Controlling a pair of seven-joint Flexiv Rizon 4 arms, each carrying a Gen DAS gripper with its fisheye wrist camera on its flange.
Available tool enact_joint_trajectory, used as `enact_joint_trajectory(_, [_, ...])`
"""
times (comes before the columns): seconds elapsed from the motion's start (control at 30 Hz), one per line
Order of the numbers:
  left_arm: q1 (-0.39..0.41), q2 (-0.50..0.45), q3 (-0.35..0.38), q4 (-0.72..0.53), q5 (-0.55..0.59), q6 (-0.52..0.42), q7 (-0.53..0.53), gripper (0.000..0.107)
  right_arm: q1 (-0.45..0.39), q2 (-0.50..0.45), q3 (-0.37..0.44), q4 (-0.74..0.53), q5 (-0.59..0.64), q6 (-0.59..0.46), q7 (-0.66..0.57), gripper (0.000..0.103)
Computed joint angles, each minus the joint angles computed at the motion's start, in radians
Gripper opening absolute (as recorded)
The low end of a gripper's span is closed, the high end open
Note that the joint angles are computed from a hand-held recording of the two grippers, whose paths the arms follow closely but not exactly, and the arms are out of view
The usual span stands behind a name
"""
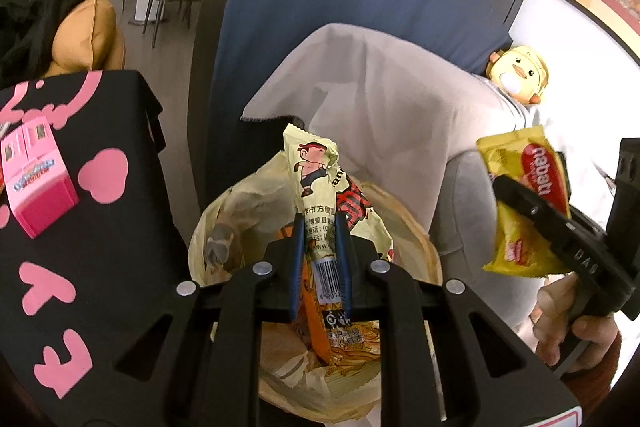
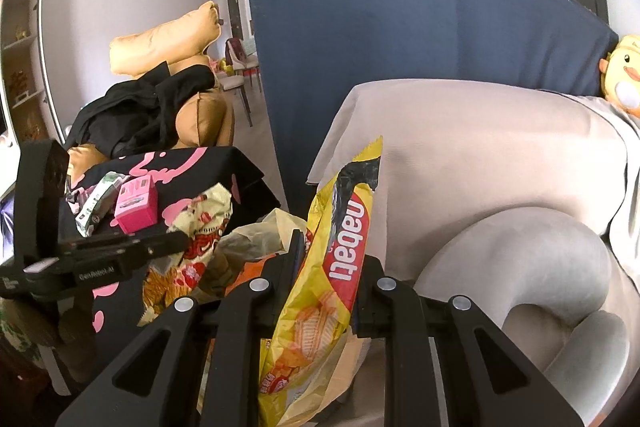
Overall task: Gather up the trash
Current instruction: 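Open the left tool to drop the snack-stick packet while the right tool lowers the Nabati packet into the basket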
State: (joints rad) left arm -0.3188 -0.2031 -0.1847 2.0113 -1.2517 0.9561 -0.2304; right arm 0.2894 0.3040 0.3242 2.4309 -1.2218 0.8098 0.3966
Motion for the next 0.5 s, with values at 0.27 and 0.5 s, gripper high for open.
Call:
enact_joint_trajectory(0.27, [0.003,-0.040,-0.013,-0.020,0.005,0.002,-0.017,0.014,-0.004,-0.007,-0.009,0.000,-0.001,0.012,0.003,0.019])
enact_joint_trajectory(0.5, [0.034,-0.050,-0.004,-0.031,0.076,-0.020,-0.080,0.042,-0.027,-0.045,-0.047,0.000,-0.060,0.125,0.054,0.019])
